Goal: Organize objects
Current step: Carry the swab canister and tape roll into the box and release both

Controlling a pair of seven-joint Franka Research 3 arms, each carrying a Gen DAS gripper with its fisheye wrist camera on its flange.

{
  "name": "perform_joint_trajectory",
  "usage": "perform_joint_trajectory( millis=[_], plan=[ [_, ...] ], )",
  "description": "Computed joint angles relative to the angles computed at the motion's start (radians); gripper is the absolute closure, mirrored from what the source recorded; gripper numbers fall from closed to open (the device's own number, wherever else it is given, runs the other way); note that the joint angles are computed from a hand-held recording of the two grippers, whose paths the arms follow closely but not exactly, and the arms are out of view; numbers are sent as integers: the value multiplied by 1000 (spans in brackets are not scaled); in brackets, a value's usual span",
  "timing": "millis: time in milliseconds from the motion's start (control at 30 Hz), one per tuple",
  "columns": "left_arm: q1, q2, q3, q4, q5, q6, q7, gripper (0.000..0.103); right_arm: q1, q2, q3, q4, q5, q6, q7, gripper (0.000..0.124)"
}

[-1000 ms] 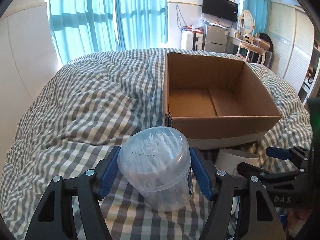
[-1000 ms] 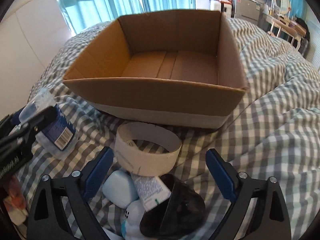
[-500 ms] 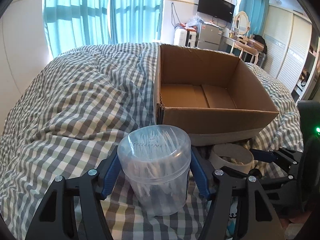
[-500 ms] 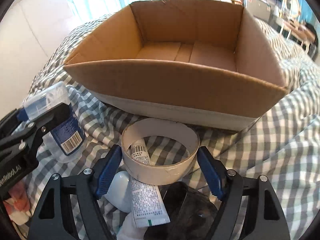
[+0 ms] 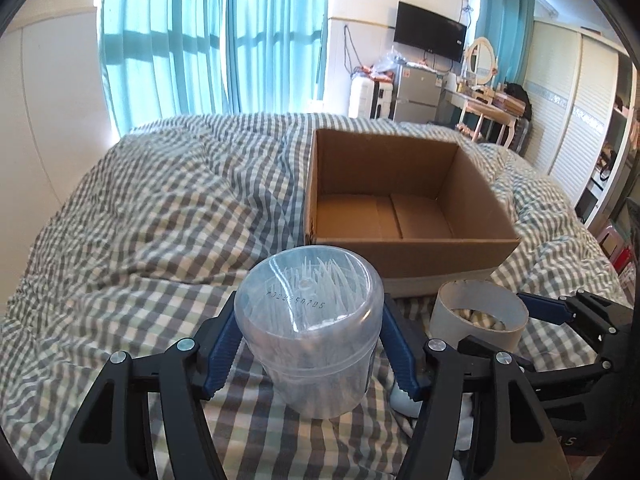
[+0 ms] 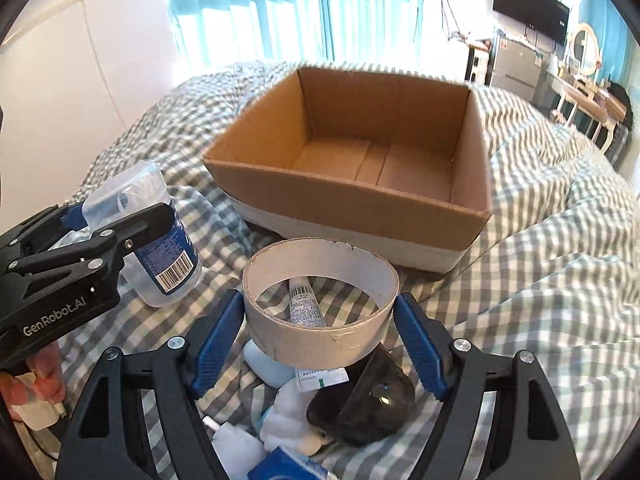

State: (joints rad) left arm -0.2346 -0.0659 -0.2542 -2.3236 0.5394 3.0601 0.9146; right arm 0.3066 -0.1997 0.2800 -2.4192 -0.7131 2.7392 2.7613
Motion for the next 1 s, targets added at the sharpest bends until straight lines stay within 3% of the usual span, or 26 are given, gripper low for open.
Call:
perform_joint_trajectory(
  millis=[133,267,300,433,567,833,1000],
  plan=[
    [-24,-28,15,-7,-79,16,76,37,-8,-62,20,-9,-46,-25,18,47],
    [36,-31,-31,43,82,-3,-4,37,-23,-75,34,20,-88,-49,-14,47],
    [25,-27,-21,54,64,-1,26,37,-18,-82,27,20,-77,-44,-47,47],
    [-71,10,44,113,-235,-11,336,37,-35,-100,29,36,-69,-59,-115,47],
    [-72,88,29,234,-406,-54,518,37,-74,-113,26,61,-93,-40,-131,47],
    [-49,306,-15,529,-346,-121,532,37,-161,-32,-1,202,-191,-1,-121,47],
    [-57,464,-30,749,-340,-189,554,37,-156,85,-62,346,-279,6,-99,47]
  ],
)
